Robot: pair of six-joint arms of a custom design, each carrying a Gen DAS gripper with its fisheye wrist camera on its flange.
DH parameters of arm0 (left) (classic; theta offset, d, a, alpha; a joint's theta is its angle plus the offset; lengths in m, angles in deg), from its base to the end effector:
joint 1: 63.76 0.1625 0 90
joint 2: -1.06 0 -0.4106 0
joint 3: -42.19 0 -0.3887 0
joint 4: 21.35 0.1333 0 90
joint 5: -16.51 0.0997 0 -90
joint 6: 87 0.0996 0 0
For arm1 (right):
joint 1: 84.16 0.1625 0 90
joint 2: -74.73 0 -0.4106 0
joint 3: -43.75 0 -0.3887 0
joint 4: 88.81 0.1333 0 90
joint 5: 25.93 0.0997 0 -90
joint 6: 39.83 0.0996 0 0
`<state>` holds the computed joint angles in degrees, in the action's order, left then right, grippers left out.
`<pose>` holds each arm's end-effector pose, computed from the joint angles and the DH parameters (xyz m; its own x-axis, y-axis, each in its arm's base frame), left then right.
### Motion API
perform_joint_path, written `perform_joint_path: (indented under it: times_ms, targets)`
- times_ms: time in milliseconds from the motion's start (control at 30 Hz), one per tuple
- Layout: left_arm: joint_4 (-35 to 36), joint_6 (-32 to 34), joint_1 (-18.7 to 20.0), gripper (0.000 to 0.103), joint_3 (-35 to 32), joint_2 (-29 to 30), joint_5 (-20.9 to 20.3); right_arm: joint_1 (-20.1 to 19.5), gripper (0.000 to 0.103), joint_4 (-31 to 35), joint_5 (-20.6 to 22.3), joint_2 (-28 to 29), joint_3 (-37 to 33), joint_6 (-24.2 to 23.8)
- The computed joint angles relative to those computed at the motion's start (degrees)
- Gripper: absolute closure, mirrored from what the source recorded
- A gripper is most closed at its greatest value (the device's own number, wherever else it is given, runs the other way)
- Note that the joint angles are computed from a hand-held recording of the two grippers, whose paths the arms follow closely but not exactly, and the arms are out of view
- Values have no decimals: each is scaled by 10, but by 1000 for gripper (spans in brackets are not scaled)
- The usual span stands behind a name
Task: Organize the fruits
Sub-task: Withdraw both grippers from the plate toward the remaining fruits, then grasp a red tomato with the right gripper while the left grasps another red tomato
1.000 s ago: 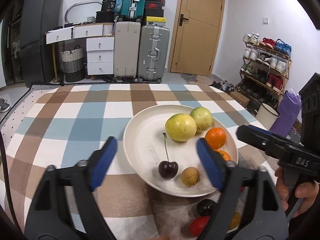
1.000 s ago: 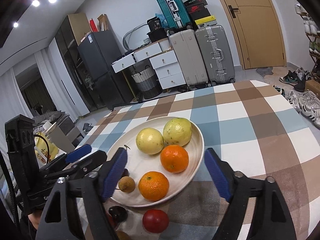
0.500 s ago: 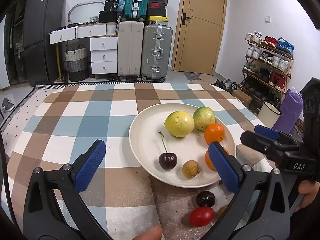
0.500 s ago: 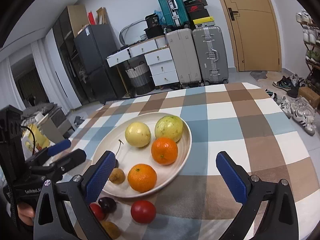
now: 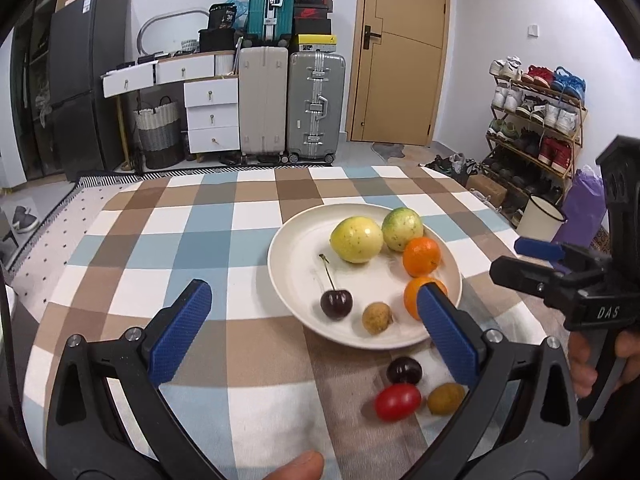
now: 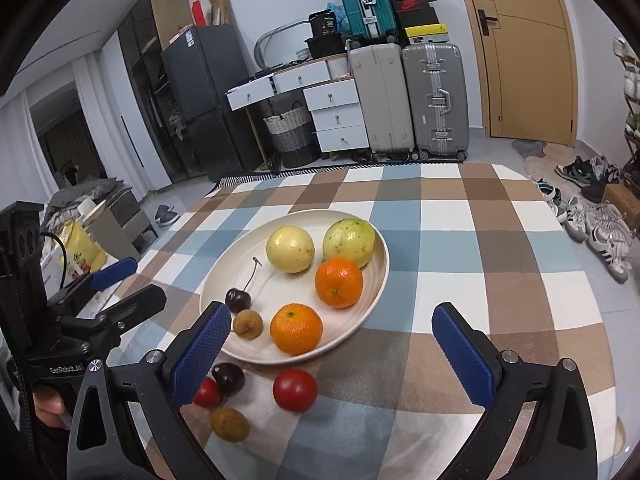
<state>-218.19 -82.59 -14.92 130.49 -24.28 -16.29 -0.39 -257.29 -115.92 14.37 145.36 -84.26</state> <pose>-0.2691 -0.6375 0.0222 -0.7525 -0.0402 -0.6574 0.5338 0.5474 -0.6445 0.0636 -0.6457 0.2441 -0.7704 -0.4767 0.4234 -0.6342 0.6411 -0.4321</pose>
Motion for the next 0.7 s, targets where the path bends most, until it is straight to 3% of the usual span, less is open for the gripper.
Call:
perform_joint_path:
  times_ms: [133, 267, 367, 567, 700]
  targets:
    - [4, -4, -10, 1, 23, -4, 5, -1, 1, 14, -10, -11, 11, -24]
    - [25, -29, -11, 1, 45, -9, -1, -14, 1, 58, 10, -17, 11, -9]
    - [47, -51, -7, 1, 56, -14, -9, -14, 1, 84, -2, -13, 4, -7]
    - [69, -72, -5, 1, 71, -19, -30, -11, 1, 41, -32, -3, 14, -43]
    - [94, -80, -3, 1, 67, -21, -37, -11, 1, 59, -37, -3, 10, -46]
